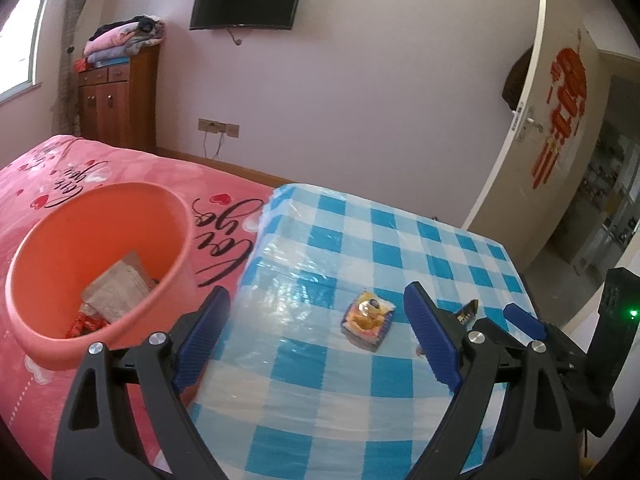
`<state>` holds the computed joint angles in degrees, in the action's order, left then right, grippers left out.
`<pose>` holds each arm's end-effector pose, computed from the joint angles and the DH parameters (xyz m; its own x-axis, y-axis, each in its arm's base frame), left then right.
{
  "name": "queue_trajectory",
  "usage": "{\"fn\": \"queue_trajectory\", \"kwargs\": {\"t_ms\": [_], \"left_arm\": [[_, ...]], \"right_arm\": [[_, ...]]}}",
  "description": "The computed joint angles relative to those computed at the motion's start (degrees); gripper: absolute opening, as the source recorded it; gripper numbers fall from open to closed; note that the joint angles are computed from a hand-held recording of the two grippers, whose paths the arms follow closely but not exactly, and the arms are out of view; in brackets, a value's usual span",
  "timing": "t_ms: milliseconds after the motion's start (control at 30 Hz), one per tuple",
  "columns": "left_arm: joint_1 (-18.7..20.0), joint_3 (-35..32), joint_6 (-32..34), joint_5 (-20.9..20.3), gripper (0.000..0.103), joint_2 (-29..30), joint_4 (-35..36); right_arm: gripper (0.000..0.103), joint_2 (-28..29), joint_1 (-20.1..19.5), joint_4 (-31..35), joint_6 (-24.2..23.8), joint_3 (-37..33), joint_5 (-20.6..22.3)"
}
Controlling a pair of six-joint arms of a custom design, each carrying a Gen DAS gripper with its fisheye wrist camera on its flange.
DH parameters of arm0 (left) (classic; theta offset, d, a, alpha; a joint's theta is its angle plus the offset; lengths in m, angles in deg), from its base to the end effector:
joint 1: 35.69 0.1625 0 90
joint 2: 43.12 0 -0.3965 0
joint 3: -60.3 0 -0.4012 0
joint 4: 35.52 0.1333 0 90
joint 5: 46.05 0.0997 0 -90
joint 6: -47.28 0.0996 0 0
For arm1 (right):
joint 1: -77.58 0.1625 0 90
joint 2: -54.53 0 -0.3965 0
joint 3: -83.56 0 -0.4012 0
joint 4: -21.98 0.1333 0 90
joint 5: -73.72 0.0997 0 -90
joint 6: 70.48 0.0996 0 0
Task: Collect trash
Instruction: 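Move both tools back over the bread bag and coffee stick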
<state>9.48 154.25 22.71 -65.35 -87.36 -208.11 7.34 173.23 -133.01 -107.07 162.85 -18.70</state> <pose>-0.2936 -0.6178 0.1596 -0.7879 -0.3662 -0.4951 0.2908 0.4875 -0.8233 0.2020 -0.7307 0.2108 -0.7508 -0.5588 0.3522 -0.6604 0.6259 -0.4149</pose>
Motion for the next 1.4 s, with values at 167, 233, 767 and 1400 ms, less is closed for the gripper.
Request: {"fn": "queue_trajectory", "kwargs": {"t_ms": [167,233,767,1400], "left_arm": [[0.2,-2.9,0.2,-1.3,0.089,2.5,2.5],[0.4,-4.4,0.5,-2.0,0.089,3.7,3.8],[3.8,-14.7,-0.1,-6.4,0.089,11.6,12.9],[11.7,-26.8,6.9,-13.1,0.089,17.8,23.8]], "right_arm": [[0.094,-0.7,-1.5,-1.2,0.1,0.6,-0.4],[0.094,-0.9,-2.2,-1.1,0.5,0.6,-0.2],[0.094,-0.4,-7.1,4.3,5.3,-3.1,1.6],[0.094,5.4,-9.6,20.0,12.1,-14.7,1.6]]}}
